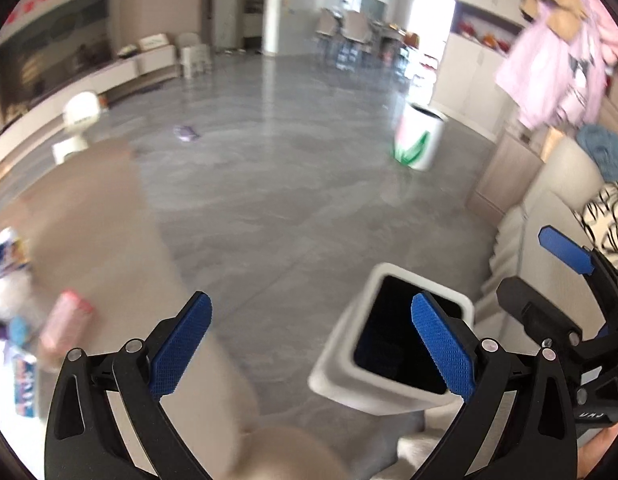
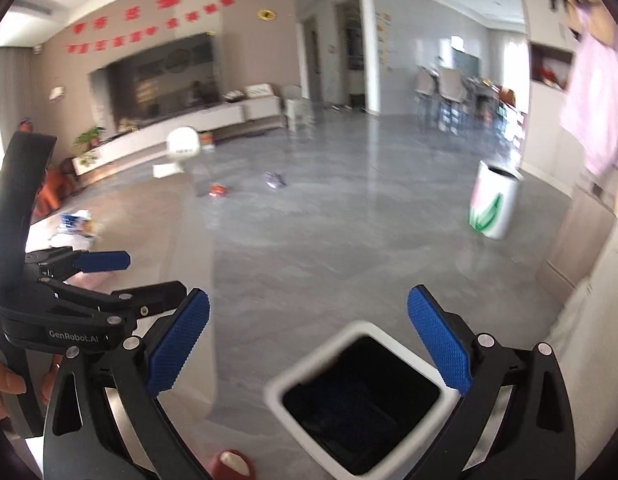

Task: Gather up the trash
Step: 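Open both grippers to drop the bags into the bin, then return both grippers to the table toward the clear box and pink box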

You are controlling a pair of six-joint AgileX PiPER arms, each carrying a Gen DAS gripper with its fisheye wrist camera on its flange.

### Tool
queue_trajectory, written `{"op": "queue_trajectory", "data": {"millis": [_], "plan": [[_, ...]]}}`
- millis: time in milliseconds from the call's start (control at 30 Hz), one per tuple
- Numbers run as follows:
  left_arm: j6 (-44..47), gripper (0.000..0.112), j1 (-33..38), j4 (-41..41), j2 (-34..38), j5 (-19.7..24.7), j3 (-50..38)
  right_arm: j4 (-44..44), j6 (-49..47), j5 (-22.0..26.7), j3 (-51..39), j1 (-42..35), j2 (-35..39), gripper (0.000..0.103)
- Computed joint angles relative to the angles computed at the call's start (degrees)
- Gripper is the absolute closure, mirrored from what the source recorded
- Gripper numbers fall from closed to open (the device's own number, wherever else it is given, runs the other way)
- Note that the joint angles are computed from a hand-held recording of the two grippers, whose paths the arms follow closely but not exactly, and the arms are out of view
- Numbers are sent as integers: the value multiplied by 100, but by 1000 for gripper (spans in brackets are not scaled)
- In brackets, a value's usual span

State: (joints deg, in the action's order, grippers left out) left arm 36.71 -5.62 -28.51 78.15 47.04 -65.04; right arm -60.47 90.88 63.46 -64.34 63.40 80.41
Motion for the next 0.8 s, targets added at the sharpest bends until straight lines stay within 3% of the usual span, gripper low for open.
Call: {"op": "queue_trajectory", "data": {"millis": [233,367,500,633,800], "plan": [[978,14,1938,-542,-231,320,-109,-44,-928,-708,-1760,-17,1263,4],[1801,14,3280,-1155,-12,541,-247,269,-1540,-1060,-2898,-56,2090,4],[2233,14,3998,-1271,360,531,-447,743,-2172,-1274,-4084,-77,2978,4],[2975,14,4595,-1576,889,499,-589,1369,-2887,-1255,-5180,-180,3771,4],[3631,14,4897,-1832,1320,161,-441,2101,-3897,-619,-7081,-251,4982,4]]}}
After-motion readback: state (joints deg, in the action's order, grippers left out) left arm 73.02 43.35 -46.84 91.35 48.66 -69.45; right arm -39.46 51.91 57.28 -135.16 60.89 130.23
